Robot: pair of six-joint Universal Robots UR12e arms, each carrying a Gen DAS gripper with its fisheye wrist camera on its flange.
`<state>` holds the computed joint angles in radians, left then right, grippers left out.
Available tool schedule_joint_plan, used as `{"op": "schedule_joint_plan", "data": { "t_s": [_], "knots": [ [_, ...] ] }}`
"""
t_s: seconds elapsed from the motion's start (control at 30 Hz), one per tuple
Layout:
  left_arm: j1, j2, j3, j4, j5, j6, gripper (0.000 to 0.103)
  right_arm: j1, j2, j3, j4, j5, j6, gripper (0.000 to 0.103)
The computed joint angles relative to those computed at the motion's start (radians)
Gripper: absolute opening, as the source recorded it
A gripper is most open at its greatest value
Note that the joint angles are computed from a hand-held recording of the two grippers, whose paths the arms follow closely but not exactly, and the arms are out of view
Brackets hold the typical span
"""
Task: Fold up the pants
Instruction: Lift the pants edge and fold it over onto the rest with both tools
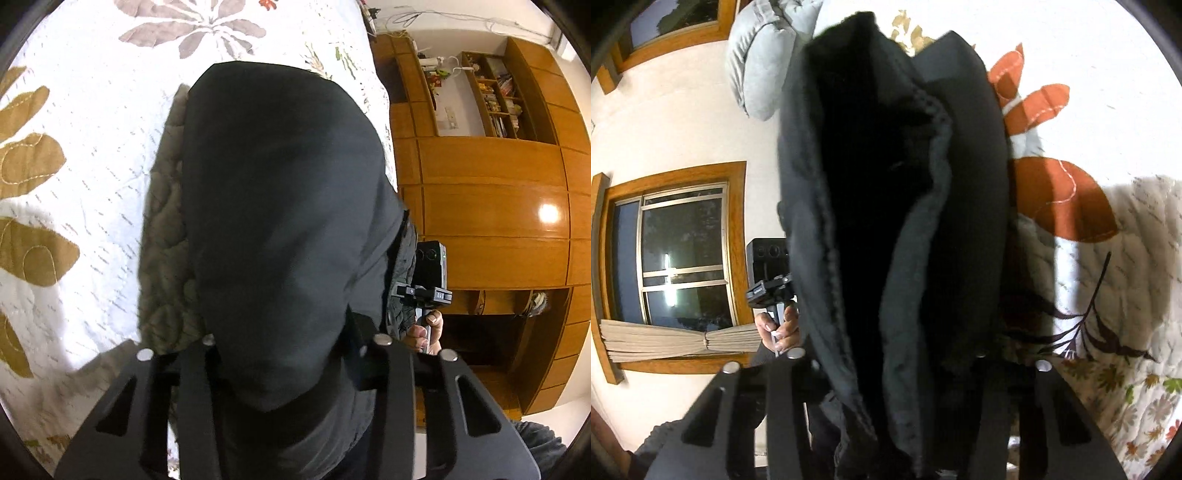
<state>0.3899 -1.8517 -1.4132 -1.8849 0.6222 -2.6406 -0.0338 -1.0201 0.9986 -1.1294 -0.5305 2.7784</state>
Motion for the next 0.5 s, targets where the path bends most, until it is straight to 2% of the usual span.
{"op": "schedule_joint_plan", "data": {
  "t_s": [0.27,0.5],
  "knots": [
    [0.004,0.011,0.005,0.018,0.004,-0.007,0.031,0.011,-0.002,-0.037,-0.006,0.004,-0.002,0.037],
    [0.029,0.003,0.047,0.027,0.009,0.002,0.030,0.050,0.066,-0.191,0.046,-0.001,-0.025,0.036]
  ]
}}
